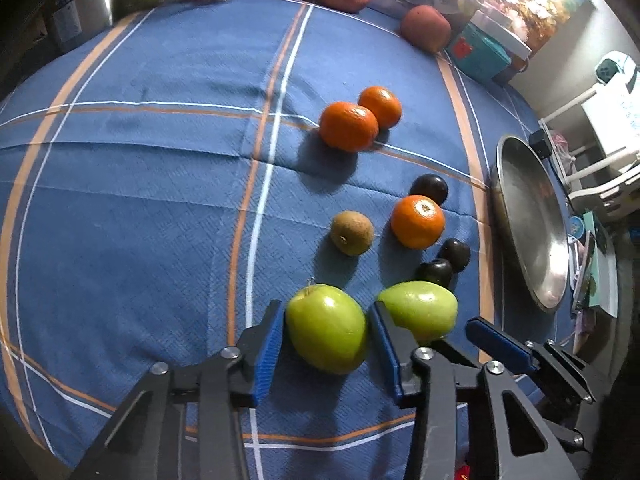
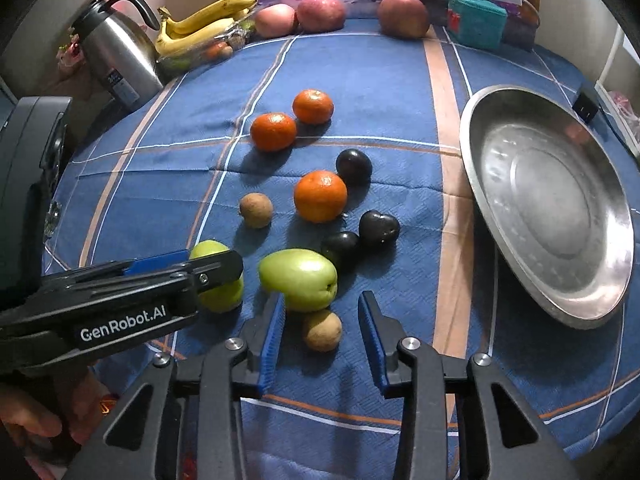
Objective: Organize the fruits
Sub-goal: 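Close left tool on the green apple while right tool closes on the small brown fruit, then lift and carry the green apple and brown fruit over the steel plate with both tools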
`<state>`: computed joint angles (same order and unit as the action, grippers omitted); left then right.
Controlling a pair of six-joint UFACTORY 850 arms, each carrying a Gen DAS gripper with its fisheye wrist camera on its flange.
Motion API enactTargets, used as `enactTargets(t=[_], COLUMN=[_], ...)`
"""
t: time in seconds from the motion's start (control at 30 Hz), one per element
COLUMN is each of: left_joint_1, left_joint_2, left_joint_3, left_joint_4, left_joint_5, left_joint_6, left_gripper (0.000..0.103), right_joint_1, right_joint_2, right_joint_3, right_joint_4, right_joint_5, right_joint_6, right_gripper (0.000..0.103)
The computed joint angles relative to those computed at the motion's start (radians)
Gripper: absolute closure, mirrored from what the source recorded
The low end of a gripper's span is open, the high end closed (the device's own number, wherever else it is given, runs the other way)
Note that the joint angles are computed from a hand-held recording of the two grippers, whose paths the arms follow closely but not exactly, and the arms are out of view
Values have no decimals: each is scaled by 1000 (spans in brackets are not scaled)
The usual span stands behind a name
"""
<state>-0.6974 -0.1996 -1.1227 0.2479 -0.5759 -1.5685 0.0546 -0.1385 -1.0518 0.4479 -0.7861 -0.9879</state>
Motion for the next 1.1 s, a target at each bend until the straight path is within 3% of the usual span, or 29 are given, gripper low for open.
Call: enactTargets(t=[0.47,1.1], left_joint_1=[-2,-33], left_joint_2=[-8,48], left_joint_3=[-13,13], left_joint_4=[-7,149], left_joint_5=[-10,-58], left_joint_6=[9,-164], left_gripper=[57,58], right_joint_1=[48,-24], right_joint_2=[-25,13], right_joint_3=[6,-13], right_joint_4=[-135,10], right_joint_5=[4,-5], right_joint_6=[106,0], right_gripper=[78,83])
